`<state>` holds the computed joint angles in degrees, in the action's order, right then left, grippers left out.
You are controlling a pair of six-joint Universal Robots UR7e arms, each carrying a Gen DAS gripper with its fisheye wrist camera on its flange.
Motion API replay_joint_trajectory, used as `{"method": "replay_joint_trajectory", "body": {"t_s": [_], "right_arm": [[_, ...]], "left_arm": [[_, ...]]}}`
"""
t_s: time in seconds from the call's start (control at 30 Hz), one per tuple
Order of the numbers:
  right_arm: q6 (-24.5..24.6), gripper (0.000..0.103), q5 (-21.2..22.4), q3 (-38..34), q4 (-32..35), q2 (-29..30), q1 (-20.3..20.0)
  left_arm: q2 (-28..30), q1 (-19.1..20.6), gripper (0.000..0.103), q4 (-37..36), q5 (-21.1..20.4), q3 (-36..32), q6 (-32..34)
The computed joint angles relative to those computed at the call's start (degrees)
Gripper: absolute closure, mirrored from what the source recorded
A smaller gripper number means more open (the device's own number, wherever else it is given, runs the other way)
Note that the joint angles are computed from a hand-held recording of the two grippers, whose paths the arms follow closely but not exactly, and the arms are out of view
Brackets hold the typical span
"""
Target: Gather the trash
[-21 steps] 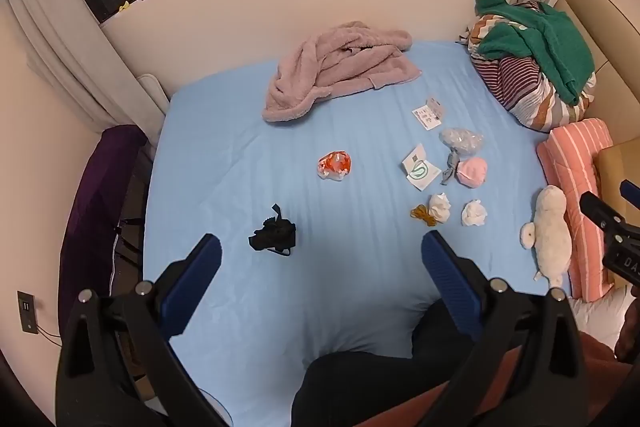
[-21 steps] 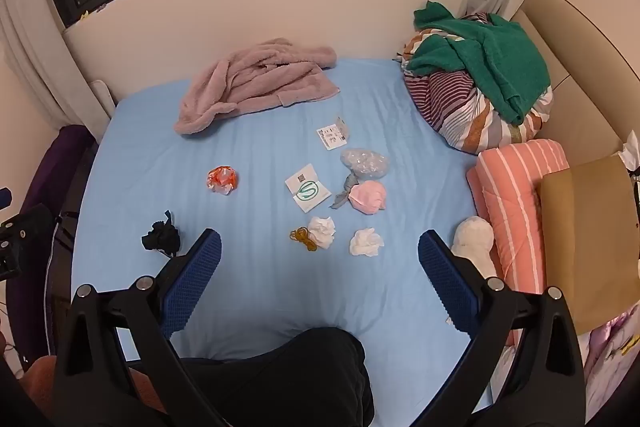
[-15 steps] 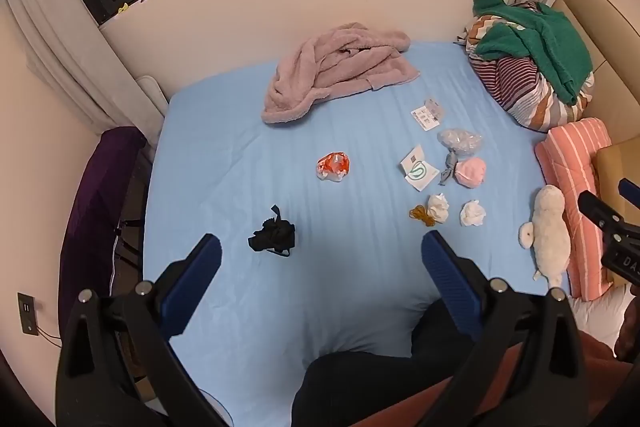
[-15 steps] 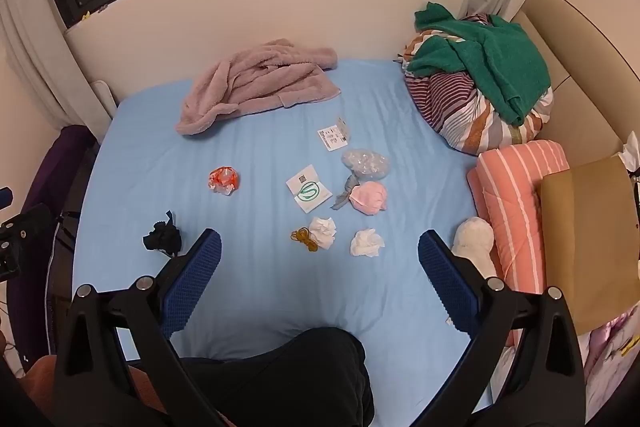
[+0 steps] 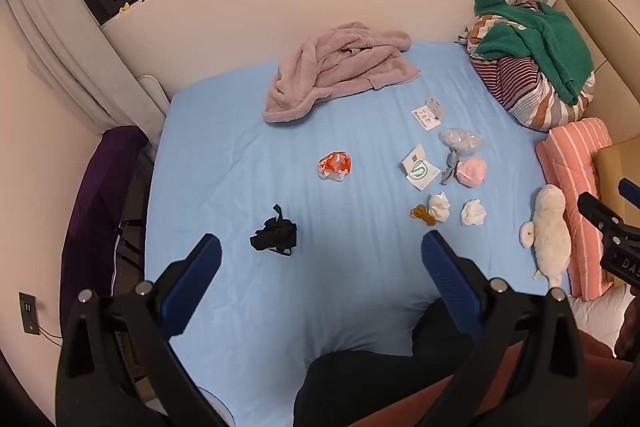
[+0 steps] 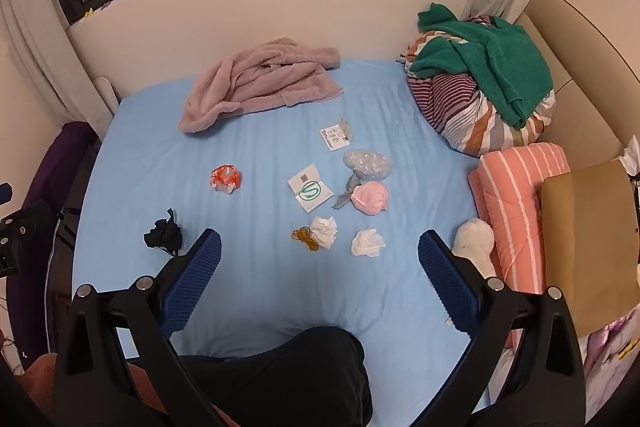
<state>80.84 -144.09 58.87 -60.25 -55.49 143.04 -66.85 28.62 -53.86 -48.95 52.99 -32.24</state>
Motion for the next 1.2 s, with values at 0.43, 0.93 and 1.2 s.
{"method": "replay_joint_trajectory", "body": {"t_s": [0.43, 0.93, 1.2], "right_arm": [[-0.29, 0.008, 0.07, 0.76, -0.72, -0.37, -0.03], [-0.58, 0.008, 0.24, -0.85, -0.40, 0.64, 0.07], [-0.83, 0.008, 0.30, -0.39, -0.85, 0.26, 0.06]], "left_arm": [[-0.62, 0.00, 0.004, 0.17, -0.02, 0.55, -0.05], [-0.99, 0.20, 0.004, -0.67, 0.33, 1.21, 1.04], [-0.95, 0.33, 0.004, -0.81, 0.24, 1.06, 1.33]]}}
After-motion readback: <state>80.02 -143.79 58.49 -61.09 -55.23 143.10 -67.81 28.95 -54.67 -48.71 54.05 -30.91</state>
